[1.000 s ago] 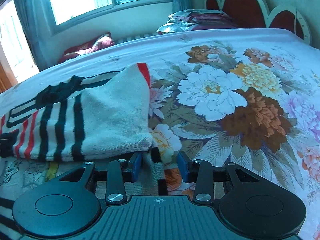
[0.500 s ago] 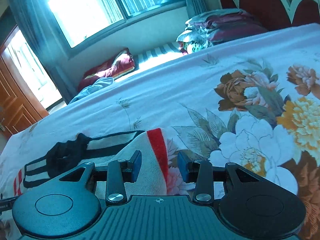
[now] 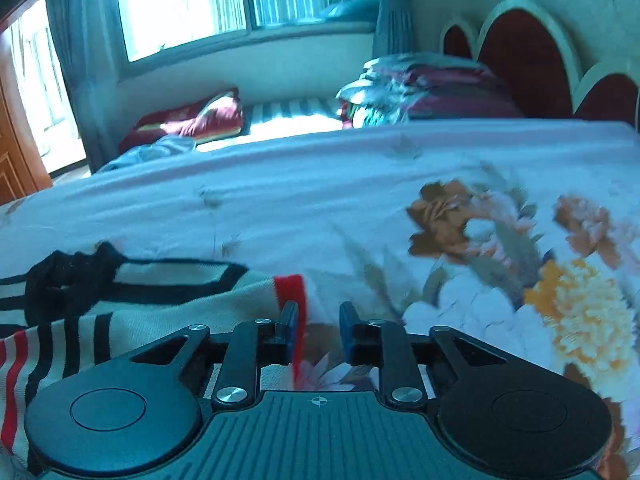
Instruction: Fold small clothes
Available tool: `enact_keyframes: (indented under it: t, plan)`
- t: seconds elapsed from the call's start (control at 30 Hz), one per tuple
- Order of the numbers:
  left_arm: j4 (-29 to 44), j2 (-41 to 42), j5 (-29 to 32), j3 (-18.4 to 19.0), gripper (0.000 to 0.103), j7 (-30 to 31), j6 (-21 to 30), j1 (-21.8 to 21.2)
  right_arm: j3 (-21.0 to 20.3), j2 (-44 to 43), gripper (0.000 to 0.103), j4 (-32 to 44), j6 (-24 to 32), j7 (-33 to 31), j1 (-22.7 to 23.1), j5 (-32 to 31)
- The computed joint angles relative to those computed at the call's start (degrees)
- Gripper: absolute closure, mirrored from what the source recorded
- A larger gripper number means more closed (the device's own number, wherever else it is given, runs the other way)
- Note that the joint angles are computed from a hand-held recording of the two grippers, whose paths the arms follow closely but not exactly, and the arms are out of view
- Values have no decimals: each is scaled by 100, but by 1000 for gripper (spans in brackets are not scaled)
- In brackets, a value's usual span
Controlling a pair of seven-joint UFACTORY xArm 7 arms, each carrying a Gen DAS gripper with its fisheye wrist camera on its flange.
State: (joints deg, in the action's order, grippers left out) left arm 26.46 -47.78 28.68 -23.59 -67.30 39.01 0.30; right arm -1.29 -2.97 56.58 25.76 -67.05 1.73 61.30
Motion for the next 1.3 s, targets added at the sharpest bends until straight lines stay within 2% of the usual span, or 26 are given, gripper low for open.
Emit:
enact_keyframes:
  t: [0.03, 0.07, 0.1, 0.13, 0.2, 0.27, 0.33, 0.37, 0.4, 0.43, 0.47, 0.6, 0.7, 0.8, 0.87, 0.93, 1.0, 1.07, 1.17, 1.23, 1.27, 1.3]
  plan:
    - [28, -73, 139, -36, 50, -50, -91, -9, -268, -48, 80, 15, 189, -113, 194, 149]
    - [154, 95, 108, 3, 50, 125, -324, -50, -472, -58, 80, 86, 618, -100, 296, 98]
    - [295, 367, 122, 29, 52, 279, -590, -97, -437, -54, 81, 143, 1012, -183, 207, -9]
    - [485, 744, 197, -26, 53, 411, -907, -84, -166, -56, 81, 144, 1166, -349, -46, -42]
    - [884, 1528, 298, -155, 53, 542, -1360, -19, -41, -11, 87, 186, 1478, -556, -44, -218]
    - [1285, 2252, 565, -353, 52, 492, -1590, 133, 79, 63, 87, 188, 1376, -759, 44, -313]
    - [1681, 2881, 886, -451, 52, 406, -1393, 194, 236, 203, 87, 152, 473, -706, 194, -456]
    - [1808, 3088, 959, -543, 53, 354, -1214, 307, 240, 420, 87, 309, 201, -319, 196, -734]
    - [1781, 3135, 1179, -418, 53, 133, -1275, 246, 178, 649, 94, 516, 169, 177, 197, -966]
    - [1722, 3138, 1278, -338, 52, 12, -1401, 232, 318, 838, 95, 738, 377, 434, -41, -1007]
    - [1742, 3177, 1326, -267, 52, 35, -1375, 165, 272, 937, 96, 881, 549, 451, -40, -1045]
    - [1987, 3292, 1360, -97, 54, 152, -918, -196, 423, 882, 95, 827, 440, 353, -131, -1404]
    - [1956, 3104, 1464, 13, 50, -87, -959, -462, 401, 636, 95, 697, 708, 600, -175, -1672]
    - [1898, 3013, 1113, 203, 52, -55, -828, -907, 309, -19, 95, 72, 853, 354, -123, -1782]
    - [1754, 2879, 917, 278, 52, -87, -969, -1137, 170, -442, 95, -351, 915, 266, -42, -1838]
    - [1783, 2962, 594, 312, 53, 178, -696, -1364, 26, -921, 95, -825, 934, 312, 21, -2029]
    - [1633, 2900, 816, 223, 52, -77, -760, -1335, -120, -1495, 95, -1379, 809, 229, 110, -2103]
    - [1636, 2849, 636, 346, 53, 112, -716, -1435, -211, -1838, 95, -1751, 559, 184, 211, -2219]
    - [1453, 2340, 757, 252, 53, -77, -650, -1318, -667, -2343, 95, -2154, 194, -340, 699, -1726]
    - [1293, 2036, 741, 194, 52, 8, -325, -1261, -938, -2455, 95, -2098, 671, -156, 804, -1717]
    - [1195, 1949, 620, 240, 52, 105, -196, -1278, -882, -2402, 95, -2057, 886, 141, 704, -1981]
    - [1090, 1900, 278, 293, 52, 350, -44, -1259, -664, -2291, 96, -2075, 862, 380, 528, -2316]
